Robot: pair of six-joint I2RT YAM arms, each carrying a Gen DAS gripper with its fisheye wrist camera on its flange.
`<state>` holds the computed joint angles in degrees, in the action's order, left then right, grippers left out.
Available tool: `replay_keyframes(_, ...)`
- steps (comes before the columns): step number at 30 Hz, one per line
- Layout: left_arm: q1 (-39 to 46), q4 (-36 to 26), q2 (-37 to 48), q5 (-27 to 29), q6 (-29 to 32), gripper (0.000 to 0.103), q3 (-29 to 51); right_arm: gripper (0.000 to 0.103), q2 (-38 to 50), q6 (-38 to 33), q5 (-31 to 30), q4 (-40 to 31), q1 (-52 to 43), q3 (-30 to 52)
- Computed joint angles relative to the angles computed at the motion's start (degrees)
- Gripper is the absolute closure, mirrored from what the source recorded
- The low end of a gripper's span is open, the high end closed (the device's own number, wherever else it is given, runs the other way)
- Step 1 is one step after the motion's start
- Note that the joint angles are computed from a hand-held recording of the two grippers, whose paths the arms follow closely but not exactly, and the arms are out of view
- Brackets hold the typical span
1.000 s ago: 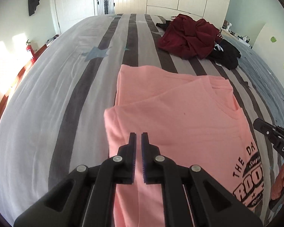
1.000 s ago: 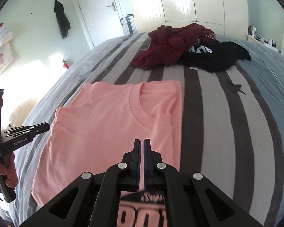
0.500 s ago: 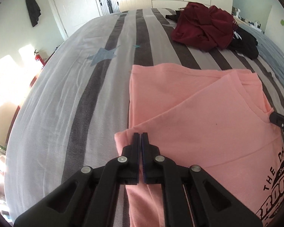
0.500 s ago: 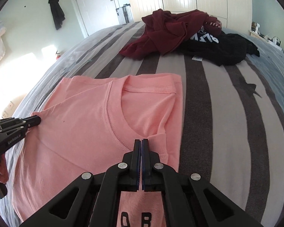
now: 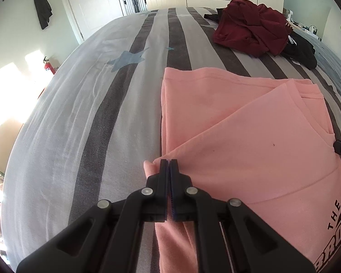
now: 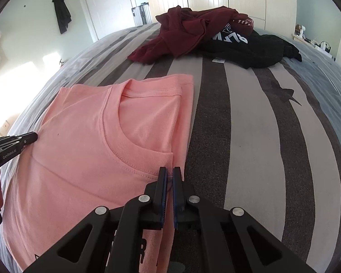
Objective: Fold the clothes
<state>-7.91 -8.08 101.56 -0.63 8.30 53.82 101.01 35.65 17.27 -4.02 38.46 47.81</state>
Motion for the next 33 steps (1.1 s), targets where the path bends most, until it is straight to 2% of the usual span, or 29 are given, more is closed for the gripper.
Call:
replay_keyframes(2,1.21,-1.50,-0.72,2.46,-0.93,0.100,0.63,0.100,-0.78,-0.34,0.05,-1.62,-0.17,0.71)
replay_keyframes(5,5.55,-6.00,-4.86,8.96,-4.50,0.097,0.74,0.100,-3.74,-0.31,1.64,-5.06,0.12,1.80)
replay_keyframes(6,7.18,-7.40,-6.64,11.04,-5.55,0.091,0.35,0.096,-5.15,-0.28,1.92,-6.30,0.40,1.92)
replay_keyframes(7,8.96,-8.57,-9.10,12.99,-6.13,0.081,-0.92,0.095,-6.69,0.01,2.32,-7.66,0.85,1.91)
replay_keyframes(8,10.80,-9.78,-11.83,14.88,-6.19,0.076,-2.53,0.095,-8.44,0.50,2.50,-8.80,1.44,1.49)
replay_keyframes(10,14.67,-12.69,-17.37,18.34,-5.71,0.055,-5.60,0.083,-12.09,1.82,2.67,-11.05,2.91,0.40)
replay_keyframes(12,18.20,-15.68,-23.97,19.79,-3.72,0.048,-9.80,0.059,-16.34,4.36,3.19,-12.64,5.29,-1.80)
replay_keyframes(14,21.46,-20.43,-28.96,21.46,-0.76,0.048,-12.54,0.056,-19.75,7.62,4.11,-14.81,8.57,-3.75)
replay_keyframes(17,25.95,-27.85,-35.00,23.23,4.88,0.048,-15.96,0.056,-22.60,14.14,4.41,-18.61,14.08,-6.21)
replay_keyframes(21,29.03,-32.35,-38.62,23.45,10.33,0.048,-20.67,0.056,-23.72,25.86,5.48,-22.35,22.32,-9.56)
replay_keyframes(26,30.64,-34.22,-40.68,23.61,14.23,0.048,-24.64,0.056,-23.01,37.61,5.66,-24.46,29.65,-11.80)
replay_keyframes(33,31.54,-33.06,-41.17,24.68,16.12,0.047,-27.99,0.056,-21.15,42.42,5.19,-21.58,33.35,-13.15)
